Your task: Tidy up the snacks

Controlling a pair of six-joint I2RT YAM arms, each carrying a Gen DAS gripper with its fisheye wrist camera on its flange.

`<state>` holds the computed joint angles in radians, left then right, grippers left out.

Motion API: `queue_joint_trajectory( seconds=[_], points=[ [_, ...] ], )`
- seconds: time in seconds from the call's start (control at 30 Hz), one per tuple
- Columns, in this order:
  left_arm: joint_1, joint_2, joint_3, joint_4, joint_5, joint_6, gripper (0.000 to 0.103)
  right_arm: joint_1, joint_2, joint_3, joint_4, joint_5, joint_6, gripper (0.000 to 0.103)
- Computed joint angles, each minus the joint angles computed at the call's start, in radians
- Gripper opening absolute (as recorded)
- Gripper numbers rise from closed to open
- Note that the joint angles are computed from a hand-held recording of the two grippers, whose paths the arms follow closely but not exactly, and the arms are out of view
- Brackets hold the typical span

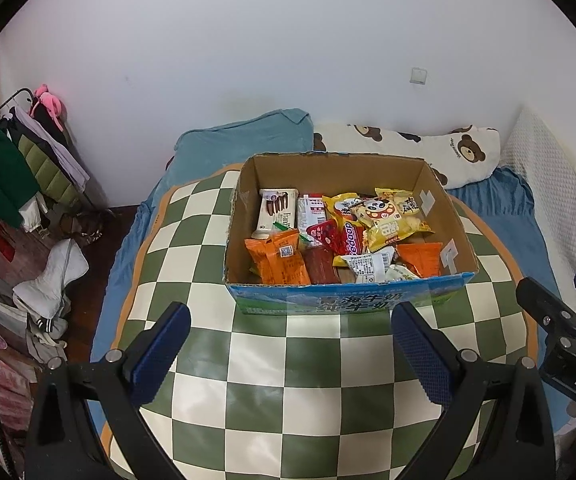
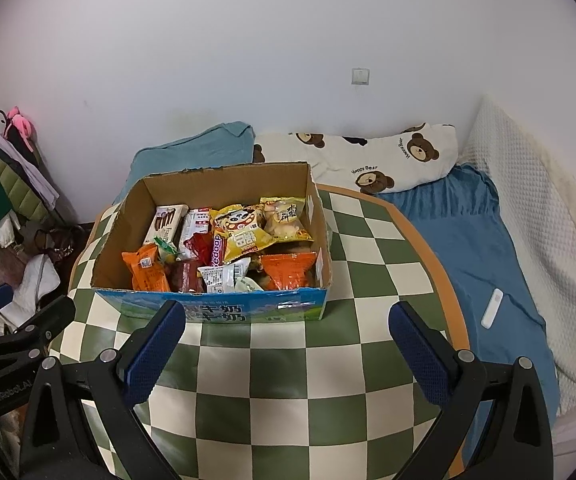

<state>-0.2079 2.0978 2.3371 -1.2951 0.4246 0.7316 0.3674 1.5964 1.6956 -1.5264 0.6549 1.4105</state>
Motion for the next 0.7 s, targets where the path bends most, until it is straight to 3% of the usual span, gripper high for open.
queue_joint_trajectory(
  seconds=[0.7],
  points=[
    [-0.006, -0.010, -0.014, 0.013, -0.002, -0.009, 0.103, -0.005, -0.003, 0.000, 0.002, -0.002, -0.006, 0.103]
  ],
)
